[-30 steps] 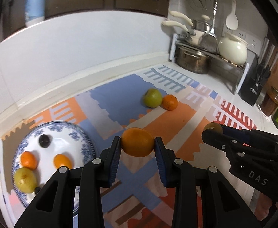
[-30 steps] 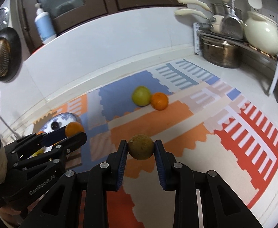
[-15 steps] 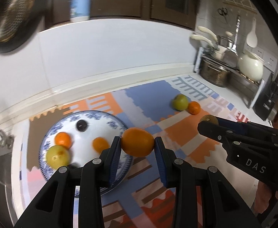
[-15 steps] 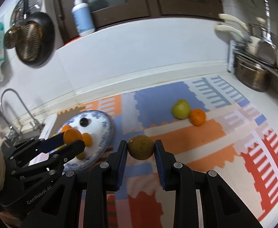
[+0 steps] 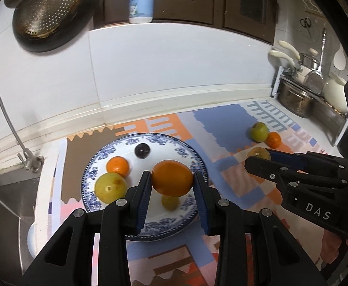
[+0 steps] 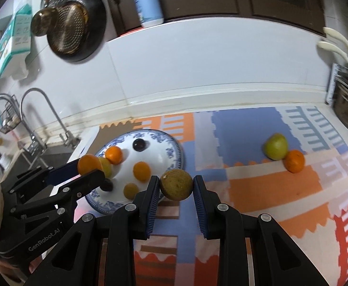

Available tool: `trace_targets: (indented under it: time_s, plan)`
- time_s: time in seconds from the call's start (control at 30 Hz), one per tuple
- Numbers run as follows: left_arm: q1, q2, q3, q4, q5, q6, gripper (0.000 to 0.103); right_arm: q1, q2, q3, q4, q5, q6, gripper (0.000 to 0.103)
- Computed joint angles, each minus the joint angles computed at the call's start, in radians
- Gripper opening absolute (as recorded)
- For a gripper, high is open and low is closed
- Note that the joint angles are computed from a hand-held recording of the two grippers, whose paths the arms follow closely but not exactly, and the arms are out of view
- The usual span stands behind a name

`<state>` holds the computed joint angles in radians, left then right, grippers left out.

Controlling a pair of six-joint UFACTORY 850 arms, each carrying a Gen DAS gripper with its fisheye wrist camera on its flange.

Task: Organize fruits
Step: 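Carry the orange onto the plate and open the left gripper while the right gripper releases the yellow fruit there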

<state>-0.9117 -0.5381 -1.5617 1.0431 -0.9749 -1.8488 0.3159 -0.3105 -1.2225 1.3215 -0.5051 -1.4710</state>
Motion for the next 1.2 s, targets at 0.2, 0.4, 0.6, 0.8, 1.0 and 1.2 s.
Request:
trace_targets:
  time_s: [0.2, 0.4, 0.6, 0.8, 1.0, 1.2]
  plan:
    - [0.021, -0.003, 0.009, -0.002, -0.002, 0.013, 0.035, 0.017, -0.065, -0.077, -0.073, -0.045, 0.049, 0.030]
    - [0.060, 0.000, 0.026, -0.028, 0.049, 0.044, 0.035, 0.037, -0.146, -0.177, -0.161, -0.093, 0.087, 0.030]
    - [0.105, 0.002, 0.044, -0.078, 0.112, 0.058, 0.035, 0.066, -0.228, -0.270, -0.248, -0.105, 0.141, 0.030]
    - [0.115, -0.017, 0.030, -0.120, 0.109, 0.111, 0.035, 0.080, -0.289, -0.342, -0.321, -0.128, 0.206, 0.030]
    - [0.119, -0.018, 0.031, -0.137, 0.109, 0.115, 0.035, 0.081, -0.313, -0.366, -0.347, -0.139, 0.235, 0.030]
    - [0.104, -0.009, 0.034, -0.122, 0.084, 0.075, 0.041, 0.074, -0.287, -0.340, -0.310, -0.130, 0.214, 0.040]
